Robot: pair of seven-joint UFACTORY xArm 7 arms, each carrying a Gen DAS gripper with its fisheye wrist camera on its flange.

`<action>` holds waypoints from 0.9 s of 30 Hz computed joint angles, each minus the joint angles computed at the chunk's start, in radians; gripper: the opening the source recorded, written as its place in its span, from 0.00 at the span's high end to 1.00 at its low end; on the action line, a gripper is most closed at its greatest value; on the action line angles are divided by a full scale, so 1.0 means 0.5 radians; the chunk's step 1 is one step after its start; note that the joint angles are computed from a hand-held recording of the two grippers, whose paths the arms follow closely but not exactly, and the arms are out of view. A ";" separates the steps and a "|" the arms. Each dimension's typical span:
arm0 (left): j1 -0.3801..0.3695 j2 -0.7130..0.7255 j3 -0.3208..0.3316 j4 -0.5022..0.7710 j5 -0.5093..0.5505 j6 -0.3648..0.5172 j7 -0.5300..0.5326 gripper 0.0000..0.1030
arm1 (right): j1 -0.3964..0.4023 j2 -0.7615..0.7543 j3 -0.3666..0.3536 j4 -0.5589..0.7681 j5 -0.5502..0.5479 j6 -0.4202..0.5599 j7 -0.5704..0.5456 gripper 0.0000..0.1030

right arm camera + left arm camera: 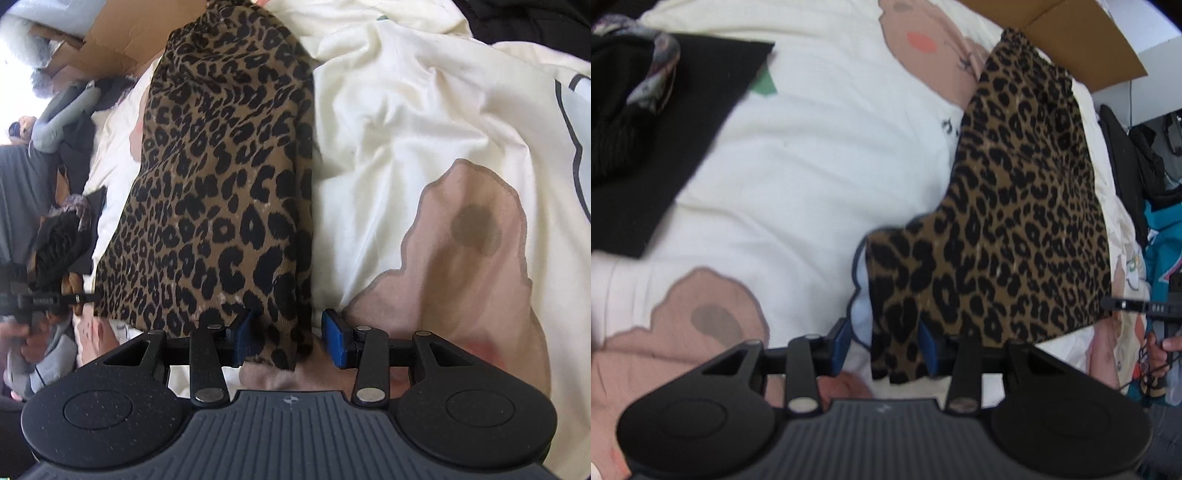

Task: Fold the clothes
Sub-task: 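Close both tools on the leopard garment's hem end and lift it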

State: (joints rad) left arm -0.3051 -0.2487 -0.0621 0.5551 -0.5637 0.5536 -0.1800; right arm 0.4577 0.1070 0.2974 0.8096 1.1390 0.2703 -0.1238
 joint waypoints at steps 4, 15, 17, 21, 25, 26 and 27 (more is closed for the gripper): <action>-0.015 0.002 0.004 -0.029 -0.057 -0.058 -0.017 0.59 | -0.044 0.013 0.005 0.050 0.374 0.059 -0.292 0.68; -0.069 0.117 0.041 -0.025 -0.466 -0.219 0.298 0.58 | -0.018 0.088 -0.069 0.107 0.839 0.140 -0.635 0.69; -0.082 0.116 0.051 -0.038 -0.605 -0.243 0.388 0.54 | -0.009 0.120 -0.066 0.128 0.854 0.110 -0.662 0.73; -0.086 0.096 0.069 -0.060 -0.845 -0.217 0.560 0.52 | -0.013 0.134 -0.069 0.139 0.826 0.093 -0.637 0.96; -0.065 0.075 0.092 -0.076 -1.060 -0.110 0.762 0.52 | -0.022 0.110 -0.068 0.129 0.774 0.084 -0.590 0.97; -0.053 0.075 0.092 -0.084 -1.109 -0.105 0.798 0.54 | -0.024 0.109 -0.067 0.128 0.776 0.087 -0.585 0.97; -0.041 0.076 0.091 -0.093 -1.158 -0.104 0.833 0.56 | -0.026 0.113 -0.066 0.129 0.774 0.092 -0.578 0.97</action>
